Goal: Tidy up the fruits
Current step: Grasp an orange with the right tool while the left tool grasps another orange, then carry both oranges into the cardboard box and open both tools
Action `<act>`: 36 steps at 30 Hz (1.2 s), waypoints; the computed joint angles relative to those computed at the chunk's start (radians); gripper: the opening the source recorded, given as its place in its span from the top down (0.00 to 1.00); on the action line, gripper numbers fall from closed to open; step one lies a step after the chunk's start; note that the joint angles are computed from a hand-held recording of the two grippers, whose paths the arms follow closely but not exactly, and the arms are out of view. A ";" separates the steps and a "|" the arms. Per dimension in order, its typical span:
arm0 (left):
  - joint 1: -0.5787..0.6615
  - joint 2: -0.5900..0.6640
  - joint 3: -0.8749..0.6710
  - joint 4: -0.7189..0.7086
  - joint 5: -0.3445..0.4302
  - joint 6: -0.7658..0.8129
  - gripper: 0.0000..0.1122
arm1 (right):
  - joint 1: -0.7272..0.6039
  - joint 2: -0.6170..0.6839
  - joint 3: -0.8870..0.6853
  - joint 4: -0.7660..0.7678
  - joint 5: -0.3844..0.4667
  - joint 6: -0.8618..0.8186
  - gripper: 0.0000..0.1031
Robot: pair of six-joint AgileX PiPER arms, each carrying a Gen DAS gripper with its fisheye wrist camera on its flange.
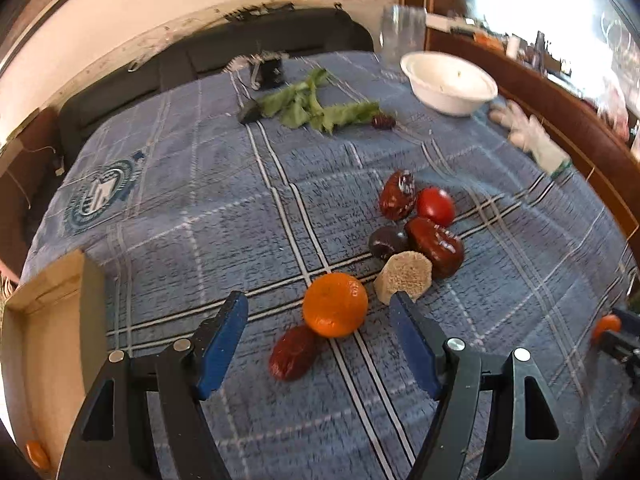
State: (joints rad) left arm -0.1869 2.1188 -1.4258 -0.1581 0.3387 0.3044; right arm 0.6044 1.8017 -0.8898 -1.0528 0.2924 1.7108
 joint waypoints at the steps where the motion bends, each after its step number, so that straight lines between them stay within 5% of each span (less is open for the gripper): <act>1: -0.001 0.017 -0.019 -0.012 0.013 0.017 0.37 | -0.001 -0.004 0.005 -0.015 -0.003 0.014 0.46; 5: 0.022 0.022 -0.034 -0.178 0.048 0.187 0.53 | 0.013 -0.018 0.025 -0.111 0.005 0.108 0.46; 7: 0.013 0.025 -0.026 -0.133 0.043 0.160 0.71 | 0.031 -0.032 0.037 -0.184 0.026 0.186 0.45; 11: -0.015 0.029 -0.007 0.012 0.006 0.030 0.71 | 0.036 -0.015 0.017 -0.146 0.033 0.129 0.45; 15: 0.000 0.033 -0.017 -0.067 0.022 0.082 0.71 | 0.025 0.015 -0.011 -0.050 0.028 0.029 0.46; 18: -0.005 0.021 -0.005 -0.050 0.021 0.070 0.73 | 0.020 0.025 -0.025 0.011 0.033 -0.038 0.67; 21: -0.005 -0.027 0.049 -0.086 -0.013 0.101 0.73 | 0.026 0.020 -0.024 0.029 0.038 -0.057 0.67; 30: 0.116 -0.295 0.323 -0.692 -0.028 0.648 0.72 | 0.090 -0.022 -0.056 0.067 0.055 -0.100 0.67; 36: 0.326 -0.394 0.400 -0.736 0.076 0.705 0.72 | 0.161 0.018 -0.230 0.222 0.047 -0.318 0.67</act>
